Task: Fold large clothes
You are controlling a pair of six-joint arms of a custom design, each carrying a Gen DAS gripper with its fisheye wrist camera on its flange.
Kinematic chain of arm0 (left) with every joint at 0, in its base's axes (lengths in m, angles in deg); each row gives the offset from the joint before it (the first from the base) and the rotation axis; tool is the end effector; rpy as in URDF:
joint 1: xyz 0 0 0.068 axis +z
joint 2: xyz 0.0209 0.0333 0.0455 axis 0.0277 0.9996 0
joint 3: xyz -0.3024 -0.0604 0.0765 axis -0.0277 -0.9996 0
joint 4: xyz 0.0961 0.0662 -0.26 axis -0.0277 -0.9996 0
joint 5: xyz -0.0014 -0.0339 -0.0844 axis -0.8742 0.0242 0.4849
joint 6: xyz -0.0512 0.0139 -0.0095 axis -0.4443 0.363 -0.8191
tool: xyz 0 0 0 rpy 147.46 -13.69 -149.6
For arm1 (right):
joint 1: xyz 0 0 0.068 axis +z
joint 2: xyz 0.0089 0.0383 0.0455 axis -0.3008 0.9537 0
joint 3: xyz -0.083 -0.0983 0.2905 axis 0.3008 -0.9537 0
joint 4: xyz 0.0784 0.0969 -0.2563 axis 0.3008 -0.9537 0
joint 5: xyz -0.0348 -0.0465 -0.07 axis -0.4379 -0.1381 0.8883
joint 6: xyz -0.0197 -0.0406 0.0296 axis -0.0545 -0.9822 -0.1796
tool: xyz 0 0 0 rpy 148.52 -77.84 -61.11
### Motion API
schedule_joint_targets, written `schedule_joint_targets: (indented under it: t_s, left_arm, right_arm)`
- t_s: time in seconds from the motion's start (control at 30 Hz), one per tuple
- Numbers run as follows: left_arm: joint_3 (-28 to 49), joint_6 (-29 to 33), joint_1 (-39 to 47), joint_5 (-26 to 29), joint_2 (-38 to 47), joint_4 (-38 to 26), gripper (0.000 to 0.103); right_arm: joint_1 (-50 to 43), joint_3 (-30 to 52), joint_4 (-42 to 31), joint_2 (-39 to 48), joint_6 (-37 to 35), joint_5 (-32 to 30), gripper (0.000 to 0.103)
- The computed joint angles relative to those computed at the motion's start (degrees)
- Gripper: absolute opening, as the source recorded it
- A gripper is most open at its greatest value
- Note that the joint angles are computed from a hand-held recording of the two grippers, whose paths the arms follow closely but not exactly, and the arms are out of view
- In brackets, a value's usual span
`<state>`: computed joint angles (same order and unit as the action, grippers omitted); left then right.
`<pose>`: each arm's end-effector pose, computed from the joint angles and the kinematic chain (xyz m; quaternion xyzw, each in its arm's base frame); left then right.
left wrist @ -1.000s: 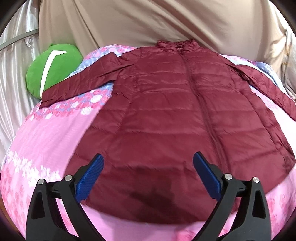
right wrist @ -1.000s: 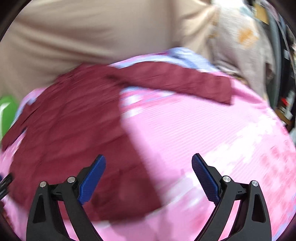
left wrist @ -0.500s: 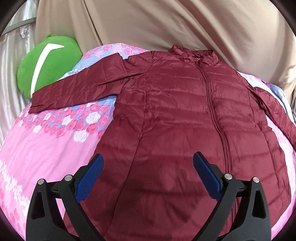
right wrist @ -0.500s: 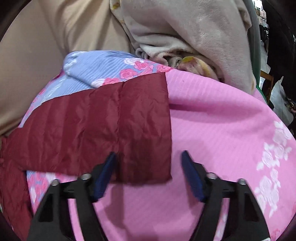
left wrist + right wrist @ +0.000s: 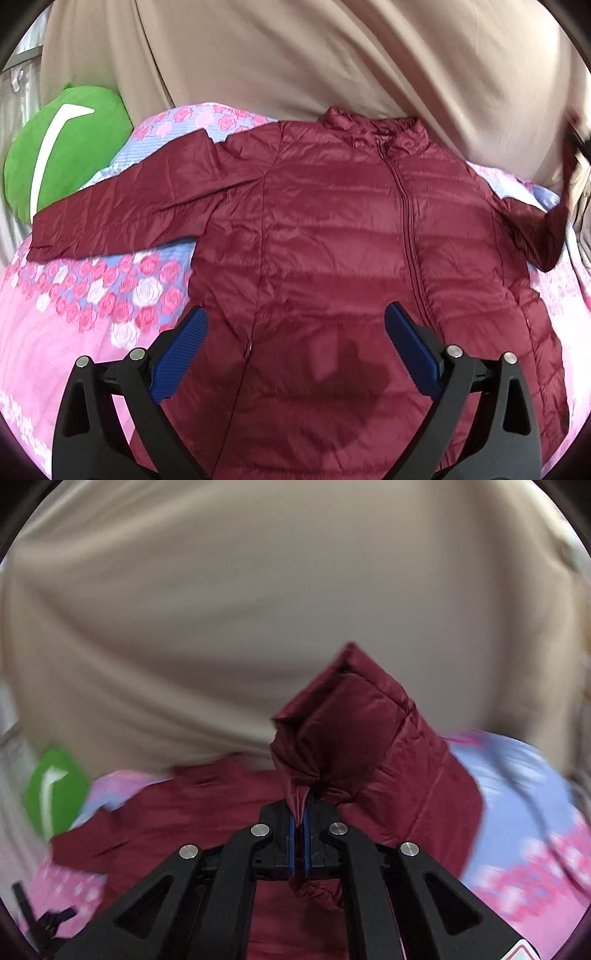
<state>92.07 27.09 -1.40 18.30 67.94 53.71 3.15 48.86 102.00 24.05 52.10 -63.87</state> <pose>0.2525 -0.0118 0.1500 -0.0339 0.9098 -0.0157 0.4134 0.3185 0.1180 0.1862 0.0113 0.8471 0.1639 0.5054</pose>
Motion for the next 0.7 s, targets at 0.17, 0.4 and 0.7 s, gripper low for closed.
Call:
schedule_joint_targets:
  t_s: [0.17, 0.4, 0.7]
  left_arm:
    - [2.6, 0.3, 3.5, 5.4, 3.2, -0.2, 0.094]
    - [10.1, 1.7, 10.4, 17.3, 13.7, -2.2, 0.094]
    - [28.8, -1.9, 8.6, 25.2, 29.3, -12.2, 0.077]
  right_arm:
    - [18.9, 26.9, -10.4, 23.6, -3.4, -0.7, 0.012]
    - [24.0, 32.3, -9.7, 33.1, -5.8, -0.1, 0.034]
    - [3.8, 5.5, 3.2, 20.3, 0.5, 4.1, 0.048]
